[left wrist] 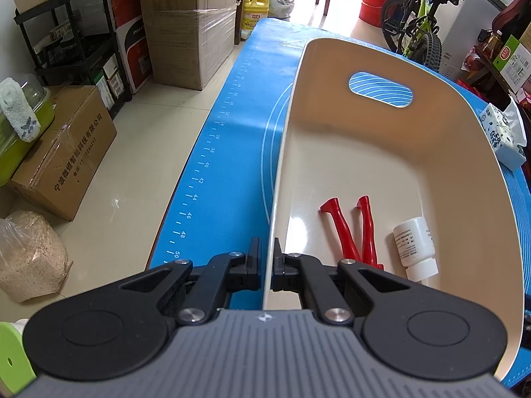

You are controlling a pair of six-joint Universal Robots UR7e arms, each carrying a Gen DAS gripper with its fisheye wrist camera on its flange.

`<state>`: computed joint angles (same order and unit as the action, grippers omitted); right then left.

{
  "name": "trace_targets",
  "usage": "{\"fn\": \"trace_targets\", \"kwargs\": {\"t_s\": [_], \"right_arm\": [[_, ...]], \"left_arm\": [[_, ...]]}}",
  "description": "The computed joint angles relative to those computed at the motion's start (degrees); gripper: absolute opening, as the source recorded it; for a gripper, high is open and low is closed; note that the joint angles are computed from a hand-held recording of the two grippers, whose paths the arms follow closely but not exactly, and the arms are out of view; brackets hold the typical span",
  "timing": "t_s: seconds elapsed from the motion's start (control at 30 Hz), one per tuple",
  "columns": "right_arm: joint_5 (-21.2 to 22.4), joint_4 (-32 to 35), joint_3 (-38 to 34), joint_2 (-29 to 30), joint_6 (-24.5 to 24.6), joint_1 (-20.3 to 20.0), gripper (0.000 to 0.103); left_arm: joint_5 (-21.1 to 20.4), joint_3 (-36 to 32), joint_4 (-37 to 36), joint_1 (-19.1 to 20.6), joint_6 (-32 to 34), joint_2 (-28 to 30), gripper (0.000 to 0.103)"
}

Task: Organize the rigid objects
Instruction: 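Move the right gripper to the green round tin and grasp it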

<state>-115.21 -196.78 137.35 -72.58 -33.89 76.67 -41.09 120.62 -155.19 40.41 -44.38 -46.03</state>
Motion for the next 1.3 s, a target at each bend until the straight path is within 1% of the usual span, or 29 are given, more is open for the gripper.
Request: {"fn": "trace_targets", "kwargs": {"t_s": [0.1, 0.43, 0.57, 0.7, 0.83, 1.03, 1.2, 1.3], "right_arm": [[0.6, 0.3, 0.3, 0.3, -1.0, -0.8, 0.069], [4.1, 3.5, 0.8, -1.0, -0.2, -3.5, 0.069], [4.3, 3.4, 0.5, -0.1, -0.4, -3.8, 0.068], [5.0, 4.0, 0.3, 0.1, -0.5, -4.2, 0.062], [5.4, 3.2, 0.6, 0.3, -1.3, -4.2, 0.054], [4.6, 0.8, 1.1, 0.8, -1.4, -3.8, 0.055], [4.8, -0.9, 1.7, 0.0, -1.8, -3.3, 0.055], [4.6, -2.3, 1.6, -0.2, -1.8, -2.4, 0.055]], "left_arm": [[0.0, 0.0, 0.1, 0.0, -0.1, 0.0, 0.006], [0.1, -0.2, 0.5, 0.0, -0.4, 0.0, 0.008], [0.2, -0.1, 0.5, 0.0, -0.2, 0.0, 0.007], [0.1, 0.0, 0.3, 0.0, -0.1, -0.1, 0.007], [0.1, -0.1, 0.4, -0.1, 0.1, 0.0, 0.006], [0.0, -0.3, 0.2, -0.1, 0.1, 0.2, 0.005], [0.0, -0.3, 0.2, -0.1, 0.1, 0.2, 0.005], [0.0, -0.3, 0.2, -0.1, 0.1, 0.2, 0.004]]}}
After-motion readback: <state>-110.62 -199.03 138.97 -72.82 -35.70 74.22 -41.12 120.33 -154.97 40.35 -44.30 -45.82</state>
